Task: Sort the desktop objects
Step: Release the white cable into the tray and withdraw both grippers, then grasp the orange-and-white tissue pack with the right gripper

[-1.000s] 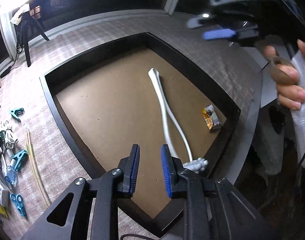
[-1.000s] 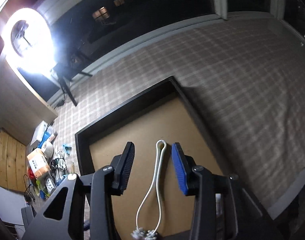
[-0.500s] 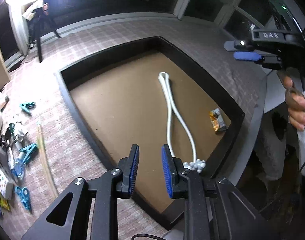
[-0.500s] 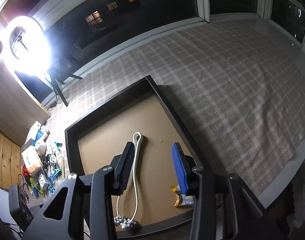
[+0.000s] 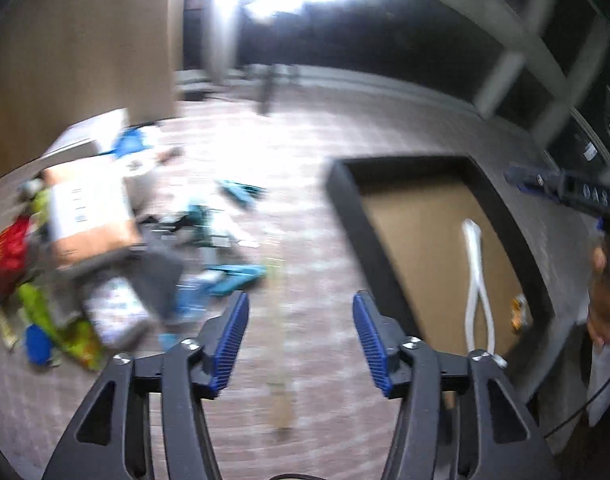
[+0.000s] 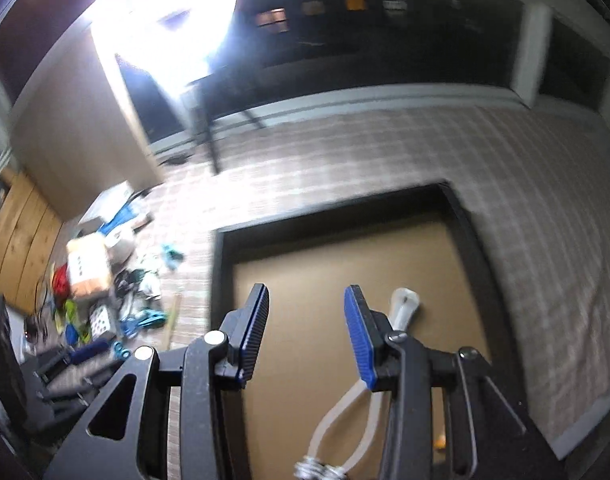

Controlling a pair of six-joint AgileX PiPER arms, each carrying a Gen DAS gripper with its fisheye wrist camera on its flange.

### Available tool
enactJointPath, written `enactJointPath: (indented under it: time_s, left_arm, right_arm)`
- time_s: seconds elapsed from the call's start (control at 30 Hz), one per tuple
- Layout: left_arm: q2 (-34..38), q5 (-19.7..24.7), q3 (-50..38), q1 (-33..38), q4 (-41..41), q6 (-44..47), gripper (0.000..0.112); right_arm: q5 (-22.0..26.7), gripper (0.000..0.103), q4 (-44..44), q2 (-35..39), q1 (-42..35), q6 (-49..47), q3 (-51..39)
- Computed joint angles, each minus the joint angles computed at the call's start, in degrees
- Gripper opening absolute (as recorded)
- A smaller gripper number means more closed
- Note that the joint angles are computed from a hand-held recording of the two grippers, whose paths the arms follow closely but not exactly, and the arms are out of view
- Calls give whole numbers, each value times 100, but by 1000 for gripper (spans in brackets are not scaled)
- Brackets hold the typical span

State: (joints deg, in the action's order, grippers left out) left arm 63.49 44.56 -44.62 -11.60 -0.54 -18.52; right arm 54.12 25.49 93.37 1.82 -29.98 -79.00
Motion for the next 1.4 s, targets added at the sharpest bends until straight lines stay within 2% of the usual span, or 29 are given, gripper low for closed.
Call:
enactJointPath:
  time_s: [0.1,0.2,0.3,0.4,0.53,0.63,0.83,1.07,1.4]
  left_arm:
    - [-148,123,31,1000,-242,723,57]
    - [-175,230,-46,2274,-753,1814,58]
    - [-82,281,-164,3313,-1201,2816,61]
    - [182,255,-320,3918,-1296,3366,62]
    - [617,85,-439,4495,-1527,3967,64]
    - [967,-76,-480,4737,-1705,4263,65]
    - [1435,-59,-537,5185,-2369,4841,65]
    - [1700,-529,-380,4797,-2163,4592,65]
    - [1948,-664,-388,4535,-2291,4836,65]
  right_arm:
    - [-158,41,-71,35,693,207,-22]
    - [-272,52,-197,122,1409,523,-142]
    - [-546,58,-386,270,2105,946,-267]
    - [-708,64,-489,572,2664,1335,-503]
    - [-774,67,-753,1151,3309,1766,-993]
    - [-781,67,-651,1620,3570,1860,-1347]
    - [-523,67,-281,2585,3800,1896,-2249]
    - [-279,67,-217,3192,3974,1775,-2920]
    - [354,68,182,3913,4021,1674,-3872]
